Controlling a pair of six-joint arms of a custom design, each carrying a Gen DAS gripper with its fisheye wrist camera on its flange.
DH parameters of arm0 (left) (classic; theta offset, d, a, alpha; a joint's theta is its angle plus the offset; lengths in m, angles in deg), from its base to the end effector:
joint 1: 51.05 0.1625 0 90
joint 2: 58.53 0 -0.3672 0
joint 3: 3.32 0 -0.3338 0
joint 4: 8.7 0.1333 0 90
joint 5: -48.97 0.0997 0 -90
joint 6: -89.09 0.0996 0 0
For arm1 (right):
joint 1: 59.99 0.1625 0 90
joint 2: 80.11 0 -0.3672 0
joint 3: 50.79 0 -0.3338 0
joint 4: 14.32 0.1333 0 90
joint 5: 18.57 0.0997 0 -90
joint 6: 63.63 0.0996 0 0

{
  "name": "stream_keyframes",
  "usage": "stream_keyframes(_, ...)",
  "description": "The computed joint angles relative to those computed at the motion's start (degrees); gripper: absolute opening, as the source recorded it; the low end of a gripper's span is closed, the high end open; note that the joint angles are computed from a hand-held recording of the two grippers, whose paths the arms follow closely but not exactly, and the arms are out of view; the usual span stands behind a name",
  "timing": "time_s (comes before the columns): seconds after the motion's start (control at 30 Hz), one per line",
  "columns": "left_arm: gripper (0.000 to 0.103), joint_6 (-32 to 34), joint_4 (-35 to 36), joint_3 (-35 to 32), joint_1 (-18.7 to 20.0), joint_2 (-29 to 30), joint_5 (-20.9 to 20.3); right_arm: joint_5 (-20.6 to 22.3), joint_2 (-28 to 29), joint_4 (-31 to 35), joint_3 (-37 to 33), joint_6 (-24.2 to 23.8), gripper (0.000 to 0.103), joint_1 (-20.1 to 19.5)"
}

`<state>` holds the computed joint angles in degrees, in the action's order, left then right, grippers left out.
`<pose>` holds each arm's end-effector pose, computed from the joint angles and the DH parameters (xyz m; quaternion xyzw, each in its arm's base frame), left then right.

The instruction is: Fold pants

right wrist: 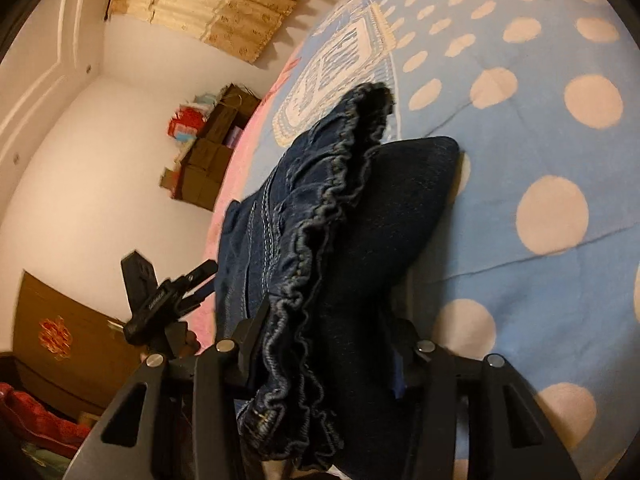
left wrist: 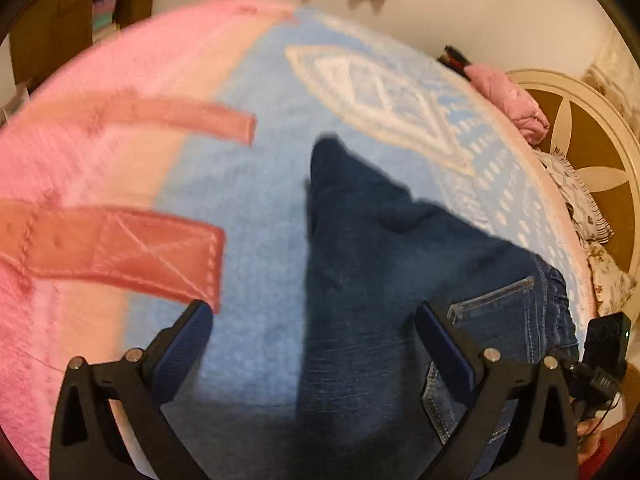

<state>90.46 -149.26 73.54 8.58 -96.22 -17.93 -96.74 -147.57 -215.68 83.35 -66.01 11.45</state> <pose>-0.1876 -0.6611 0.1060 0.2475 0.9432 -0.1440 0.1685 0.0145 -0.4398 0.1959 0.0907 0.9164 -0.3891 0.0250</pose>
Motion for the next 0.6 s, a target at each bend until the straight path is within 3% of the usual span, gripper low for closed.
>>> stream_keyframes(0.07, 0.103, 3.08, -0.74, 0.86, -1.05, 0.61, 1.66, -2.17, 0.67, -0.84, -0.23, -0.49, 0.044, 1.14)
stream_keyframes(0.23, 0.101, 7.55, -3.17, 3.02, -2.52, 1.96, 3.72, -0.24, 1.89, -5.18, 0.19, 2.3, 0.045, 0.14)
stream_keyframes(0.27, 0.096, 7.01, -2.89, 2.93, -2.1, 1.56, 2.38, -1.51, 1.81, -5.12, 0.15, 2.58, 0.045, 0.74)
stream_keyframes(0.33, 0.044, 5.52, -1.69, 2.28, -0.73, 0.26, -3.55, -4.87, 1.7, -4.32, -0.55, 2.53, 0.042, 2.51)
stream_keyframes(0.37, 0.038, 4.07, -2.37, 2.75, -0.37, -0.45, -4.29, -7.83, 1.82, -3.25, -1.55, 2.78, 0.038, 4.44)
stream_keyframes(0.5, 0.015, 2.64, -2.23, 2.42, -0.07, -1.15, -6.93, -12.88, 0.66, -1.09, -2.68, 3.44, 0.031, 8.07)
stream_keyframes(0.6, 0.013, 3.65, -3.33, 3.74, -1.05, -2.45, -7.13, -15.03, -1.02, 0.72, -3.79, 3.64, 0.031, 11.77)
